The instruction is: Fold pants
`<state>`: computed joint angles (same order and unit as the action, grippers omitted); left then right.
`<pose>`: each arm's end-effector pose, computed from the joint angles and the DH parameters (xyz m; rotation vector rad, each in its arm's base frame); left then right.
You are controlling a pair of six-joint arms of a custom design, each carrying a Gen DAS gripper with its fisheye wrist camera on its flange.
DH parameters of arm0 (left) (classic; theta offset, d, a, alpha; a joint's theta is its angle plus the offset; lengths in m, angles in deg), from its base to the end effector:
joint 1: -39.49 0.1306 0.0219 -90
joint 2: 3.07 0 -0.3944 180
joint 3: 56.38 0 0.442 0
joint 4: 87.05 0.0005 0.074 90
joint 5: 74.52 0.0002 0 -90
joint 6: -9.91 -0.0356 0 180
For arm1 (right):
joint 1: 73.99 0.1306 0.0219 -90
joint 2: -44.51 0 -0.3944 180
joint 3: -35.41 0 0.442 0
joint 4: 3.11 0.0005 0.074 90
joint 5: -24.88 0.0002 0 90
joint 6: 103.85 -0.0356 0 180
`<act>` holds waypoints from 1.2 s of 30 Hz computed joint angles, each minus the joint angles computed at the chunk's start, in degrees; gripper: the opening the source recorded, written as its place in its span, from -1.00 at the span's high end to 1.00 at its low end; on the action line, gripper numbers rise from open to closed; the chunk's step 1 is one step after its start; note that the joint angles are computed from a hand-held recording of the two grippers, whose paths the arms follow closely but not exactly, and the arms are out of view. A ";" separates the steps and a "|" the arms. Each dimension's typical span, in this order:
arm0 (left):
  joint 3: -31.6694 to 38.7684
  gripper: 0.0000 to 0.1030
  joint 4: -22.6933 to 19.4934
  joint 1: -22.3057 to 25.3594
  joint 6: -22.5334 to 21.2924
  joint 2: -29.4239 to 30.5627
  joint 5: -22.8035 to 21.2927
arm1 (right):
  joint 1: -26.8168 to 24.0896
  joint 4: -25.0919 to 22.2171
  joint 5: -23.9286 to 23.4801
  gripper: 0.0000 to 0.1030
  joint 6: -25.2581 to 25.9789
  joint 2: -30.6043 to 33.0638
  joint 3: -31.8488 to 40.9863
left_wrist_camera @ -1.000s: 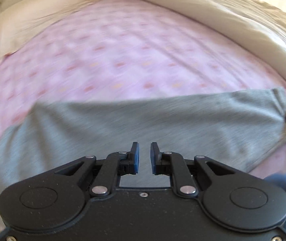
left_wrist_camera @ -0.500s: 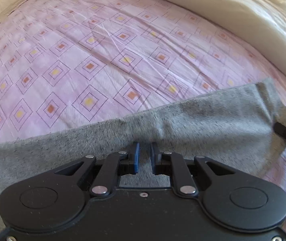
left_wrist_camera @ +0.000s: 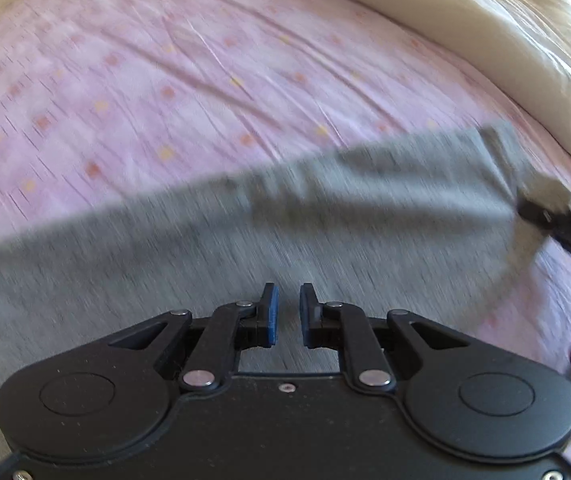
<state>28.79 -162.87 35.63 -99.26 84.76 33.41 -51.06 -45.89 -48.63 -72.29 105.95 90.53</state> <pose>0.4680 -0.0431 0.3985 0.6185 2.8067 -0.4107 0.3203 0.1240 0.3465 0.8562 2.2482 0.3200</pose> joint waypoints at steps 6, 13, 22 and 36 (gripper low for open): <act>-4.23 0.61 -0.20 0.14 -3.66 -2.88 1.92 | 0.78 -3.80 1.50 0.73 1.24 2.18 3.35; -1.51 0.61 1.16 6.36 0.70 -5.44 0.29 | 6.12 -6.36 8.79 0.73 7.32 4.53 10.60; 1.15 0.61 2.09 23.34 -3.49 -7.27 2.13 | 16.56 -0.90 12.58 0.73 22.95 14.74 24.56; -2.14 0.61 4.60 35.76 -6.11 -7.12 0.17 | 33.75 -1.52 1.89 0.58 32.67 44.11 43.17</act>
